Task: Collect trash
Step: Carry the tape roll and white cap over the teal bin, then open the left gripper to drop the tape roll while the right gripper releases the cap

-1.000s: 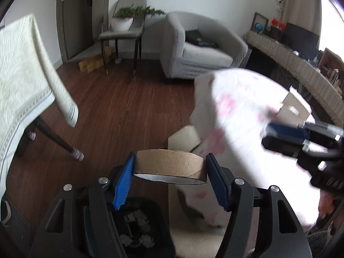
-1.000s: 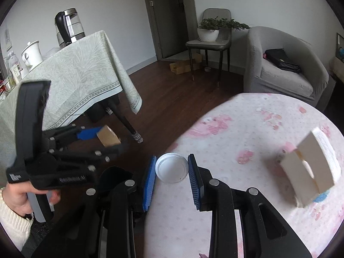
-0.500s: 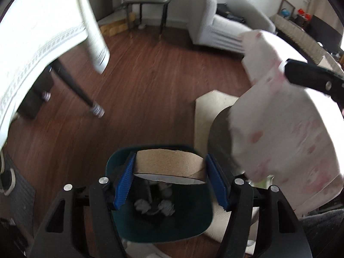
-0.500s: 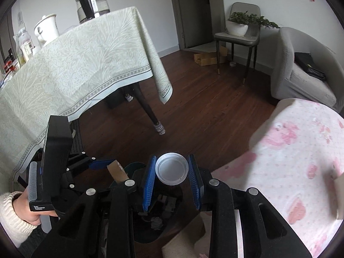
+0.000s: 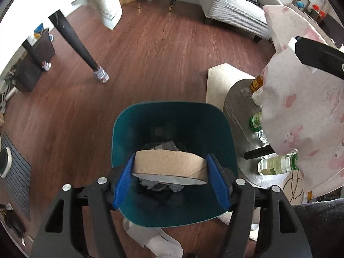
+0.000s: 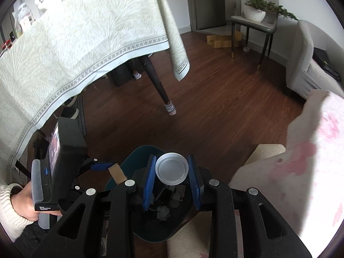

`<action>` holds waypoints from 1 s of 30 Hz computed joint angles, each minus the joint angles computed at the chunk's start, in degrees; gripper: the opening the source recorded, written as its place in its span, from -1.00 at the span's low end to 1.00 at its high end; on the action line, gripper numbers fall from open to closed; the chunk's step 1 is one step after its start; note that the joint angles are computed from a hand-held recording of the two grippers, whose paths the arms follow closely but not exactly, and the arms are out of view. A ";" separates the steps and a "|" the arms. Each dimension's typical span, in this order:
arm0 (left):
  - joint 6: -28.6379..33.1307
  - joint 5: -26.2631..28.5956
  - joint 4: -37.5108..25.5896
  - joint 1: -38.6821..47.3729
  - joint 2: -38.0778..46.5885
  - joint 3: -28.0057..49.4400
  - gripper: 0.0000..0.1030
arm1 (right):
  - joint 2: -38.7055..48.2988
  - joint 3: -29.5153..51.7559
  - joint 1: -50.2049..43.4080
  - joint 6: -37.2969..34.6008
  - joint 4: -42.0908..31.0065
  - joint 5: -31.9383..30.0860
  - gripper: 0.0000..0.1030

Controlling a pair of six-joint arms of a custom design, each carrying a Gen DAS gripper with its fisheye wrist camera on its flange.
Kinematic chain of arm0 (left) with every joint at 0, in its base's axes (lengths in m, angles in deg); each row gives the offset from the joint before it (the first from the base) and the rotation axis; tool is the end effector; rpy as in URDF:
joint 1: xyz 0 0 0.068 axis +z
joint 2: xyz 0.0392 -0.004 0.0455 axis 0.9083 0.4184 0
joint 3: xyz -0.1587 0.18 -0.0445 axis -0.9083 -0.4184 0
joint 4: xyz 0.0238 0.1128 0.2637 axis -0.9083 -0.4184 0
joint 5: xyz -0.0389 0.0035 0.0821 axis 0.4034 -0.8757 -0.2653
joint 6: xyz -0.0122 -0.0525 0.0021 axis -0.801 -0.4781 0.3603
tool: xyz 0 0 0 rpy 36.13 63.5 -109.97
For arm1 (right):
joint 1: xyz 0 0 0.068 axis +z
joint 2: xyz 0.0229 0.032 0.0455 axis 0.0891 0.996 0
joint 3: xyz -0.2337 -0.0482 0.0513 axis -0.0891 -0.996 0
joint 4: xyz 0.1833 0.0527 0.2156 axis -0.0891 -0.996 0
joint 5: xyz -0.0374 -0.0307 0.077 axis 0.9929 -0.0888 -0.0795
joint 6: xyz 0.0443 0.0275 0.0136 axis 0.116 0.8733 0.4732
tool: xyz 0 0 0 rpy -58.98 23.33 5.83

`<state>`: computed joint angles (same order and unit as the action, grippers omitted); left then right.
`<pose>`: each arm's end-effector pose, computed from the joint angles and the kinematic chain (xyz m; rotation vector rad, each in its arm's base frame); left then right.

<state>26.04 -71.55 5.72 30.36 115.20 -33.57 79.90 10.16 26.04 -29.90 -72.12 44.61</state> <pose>0.2750 -0.1892 0.0610 0.0774 2.7838 -0.2176 0.3270 0.1362 0.1653 -0.7573 2.4414 0.4648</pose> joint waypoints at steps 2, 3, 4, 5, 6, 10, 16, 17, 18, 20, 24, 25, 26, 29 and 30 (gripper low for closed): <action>-0.15 0.38 0.33 0.48 0.13 -0.69 0.46 | 1.15 0.67 0.79 0.27 0.14 0.40 -0.41; -0.13 0.56 0.62 0.87 -0.03 -1.29 0.46 | 1.50 0.72 0.94 0.36 0.29 0.47 -0.41; 0.00 0.75 0.77 1.23 0.27 -1.31 0.46 | 2.08 1.06 1.28 0.63 0.34 0.59 -0.41; 0.10 1.03 0.75 1.50 0.22 -1.48 0.46 | 2.64 1.36 1.58 0.89 0.40 0.70 -0.41; 0.25 1.10 0.89 1.77 -0.22 -2.03 0.46 | 2.56 1.15 1.54 0.90 0.36 0.60 -0.41; 0.75 0.06 0.51 1.99 -1.31 -2.61 0.39 | 4.52 1.79 2.13 1.37 0.36 0.55 -0.41; 1.72 -1.55 1.73 3.34 -6.06 -5.61 0.16 | 9.38 3.64 3.01 1.31 0.41 1.24 -0.41; 1.89 -1.61 1.91 3.68 -6.87 -6.02 0.12 | 10.21 3.92 3.21 1.44 0.41 1.31 -0.41; 1.85 -1.91 2.09 3.93 -8.28 -6.63 0.07 | 11.04 4.18 3.48 1.64 0.45 1.42 -0.41; 1.86 -2.28 2.32 4.12 -10.22 -7.28 -0.01 | 12.33 4.36 3.95 1.95 0.71 1.52 -0.41; 2.06 -5.21 1.71 3.96 -15.08 -7.98 -0.22 | 14.62 4.31 5.18 1.99 0.91 1.87 -0.41; 1.83 -5.62 1.73 3.96 -16.02 -8.02 -0.26 | 15.20 4.10 5.66 2.00 0.99 1.91 -0.41; 1.57 -5.90 1.74 3.92 -16.67 -8.04 -0.32 | 15.90 3.90 6.16 1.84 1.11 2.16 -0.41; 1.08 -6.76 1.53 3.87 -18.58 -7.51 -0.51 | 17.56 3.33 7.31 1.12 1.32 2.97 -0.41; 0.96 -7.00 1.50 3.83 -19.23 -7.17 -0.53 | 18.02 3.16 7.62 0.78 1.28 3.15 -0.41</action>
